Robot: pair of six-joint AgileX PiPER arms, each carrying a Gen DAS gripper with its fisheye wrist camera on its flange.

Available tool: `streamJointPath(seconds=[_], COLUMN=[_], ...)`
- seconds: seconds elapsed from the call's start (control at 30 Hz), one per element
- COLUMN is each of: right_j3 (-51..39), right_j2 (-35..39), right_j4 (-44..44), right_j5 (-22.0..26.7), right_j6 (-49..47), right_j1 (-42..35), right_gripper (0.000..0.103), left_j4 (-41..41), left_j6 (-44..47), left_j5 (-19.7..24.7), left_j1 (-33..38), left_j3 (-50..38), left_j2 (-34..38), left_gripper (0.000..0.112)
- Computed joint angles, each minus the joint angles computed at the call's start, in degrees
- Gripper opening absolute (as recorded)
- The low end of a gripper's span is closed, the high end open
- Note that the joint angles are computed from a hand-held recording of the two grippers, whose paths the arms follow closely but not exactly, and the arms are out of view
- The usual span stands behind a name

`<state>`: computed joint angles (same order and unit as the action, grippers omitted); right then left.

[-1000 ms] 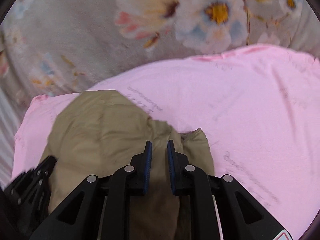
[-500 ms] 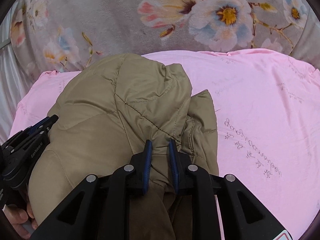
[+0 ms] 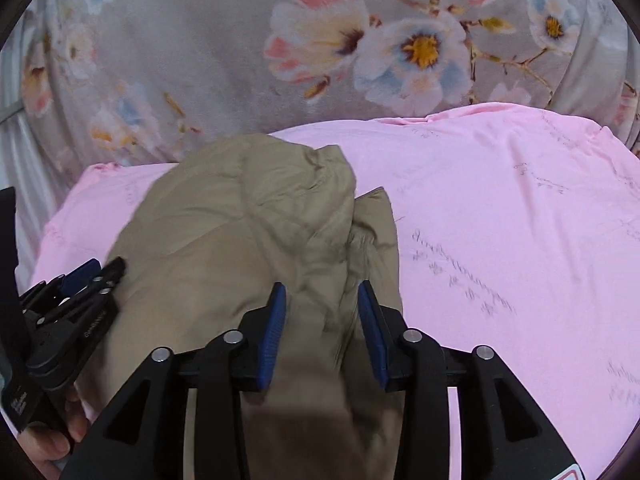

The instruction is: Fold large clothes

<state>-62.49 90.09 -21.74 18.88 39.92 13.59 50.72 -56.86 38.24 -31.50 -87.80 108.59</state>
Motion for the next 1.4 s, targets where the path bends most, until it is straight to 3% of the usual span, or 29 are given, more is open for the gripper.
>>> streamJointPath(seconds=[0.07,0.2,0.3,0.37,0.5,0.63,0.7,0.77,0.97,1.2,1.4], right_j3=[2.4,8.1,12.0,14.5,19.1,22.2,23.5,24.8,29.0,32.0,30.4], right_j2=[-1.1,-3.1,-7.7,-10.9,-17.8,-23.1,-24.7,-25.7,-26.5,-28.3,-24.3], right_j4=[-3.3,-12.9,-10.2,-8.5,-9.2,-17.7,-22.7,-27.7,-33.8,-33.6,-30.0], right_j5=[2.2,5.4,7.9,9.5,13.0,19.6,23.4,28.6,39.2,39.2,37.2], right_j6=[2.3,13.0,12.7,12.1,15.7,27.3,34.3,41.9,55.3,60.5,57.0], right_j1=[2.5,6.8,7.8,8.4,11.9,21.0,26.7,33.5,47.7,50.0,45.6], right_gripper=[0.04,0.041,0.042,0.051,0.059,0.071,0.079,0.085,0.087,0.087,0.087], left_j4=[-2.3,-3.1,-3.8,-4.3,-3.9,-2.5,-0.3,1.7,5.8,5.8,5.3], left_j6=[-0.2,-1.6,-2.8,-3.0,-5.4,-9.0,-12.4,-15.5,-24.5,-30.6,-29.3], left_j5=[-0.9,2.3,3.8,4.6,5.6,6.8,8.1,9.5,14.6,13.9,15.5], left_j1=[-0.6,-3.8,-6.1,-7.3,-10.1,-13.4,-15.7,-18.1,-24.6,-26.4,-26.9], left_j3=[5.2,11.0,15.5,17.9,22.7,26.7,28.8,31.1,38.1,43.7,42.3], left_j2=[-5.0,-9.3,-11.6,-12.9,-16.6,-20.7,-22.8,-24.8,-28.4,-30.5,-27.4], left_gripper=[0.059,0.059,0.064,0.065,0.068,0.079,0.091,0.093,0.096,0.097,0.098])
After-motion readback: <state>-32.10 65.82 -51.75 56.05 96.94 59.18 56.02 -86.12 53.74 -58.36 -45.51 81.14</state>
